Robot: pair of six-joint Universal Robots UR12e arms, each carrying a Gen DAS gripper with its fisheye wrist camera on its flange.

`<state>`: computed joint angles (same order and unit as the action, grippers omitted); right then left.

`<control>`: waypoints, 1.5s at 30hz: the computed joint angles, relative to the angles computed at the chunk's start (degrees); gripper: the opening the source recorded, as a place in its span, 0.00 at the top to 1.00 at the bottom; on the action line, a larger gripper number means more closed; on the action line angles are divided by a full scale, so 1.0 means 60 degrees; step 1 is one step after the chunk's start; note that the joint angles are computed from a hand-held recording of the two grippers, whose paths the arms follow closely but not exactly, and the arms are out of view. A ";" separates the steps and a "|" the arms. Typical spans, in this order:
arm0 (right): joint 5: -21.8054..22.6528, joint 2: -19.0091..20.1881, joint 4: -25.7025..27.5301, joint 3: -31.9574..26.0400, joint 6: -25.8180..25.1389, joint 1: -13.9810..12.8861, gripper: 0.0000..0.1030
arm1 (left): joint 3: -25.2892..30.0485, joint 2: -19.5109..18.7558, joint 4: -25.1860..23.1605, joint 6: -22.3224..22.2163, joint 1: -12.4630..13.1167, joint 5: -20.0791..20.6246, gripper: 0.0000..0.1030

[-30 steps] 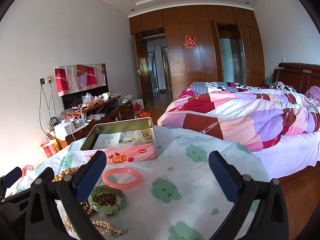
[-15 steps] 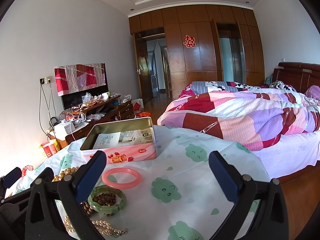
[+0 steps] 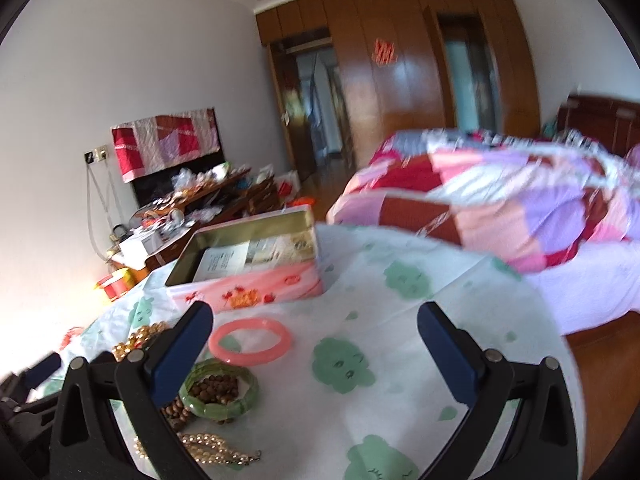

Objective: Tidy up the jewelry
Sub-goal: 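Grasp the silver metal watch with the left tool while the right tool grasps the pink bangle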

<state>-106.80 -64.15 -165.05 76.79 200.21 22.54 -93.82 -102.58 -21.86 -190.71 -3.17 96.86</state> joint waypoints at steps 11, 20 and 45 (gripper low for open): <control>0.3875 0.0505 0.3442 -0.1273 -0.0116 -0.0623 0.00 | 0.0193 0.0046 -0.1305 -0.0471 0.0510 -0.0598 0.14; 0.4135 0.1126 0.5032 -0.2386 -0.0564 -0.0640 0.05 | 0.0549 -0.0136 -0.2150 -0.0106 0.0538 -0.0704 0.14; 0.2631 0.0696 0.3329 -0.1549 0.0450 -0.0759 0.19 | 0.2333 -0.1233 -0.3833 0.0792 -0.0107 -0.2084 0.49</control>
<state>-91.01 -59.97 -145.08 67.50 202.91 17.98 -79.82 -109.98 -44.86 -185.96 -3.82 84.35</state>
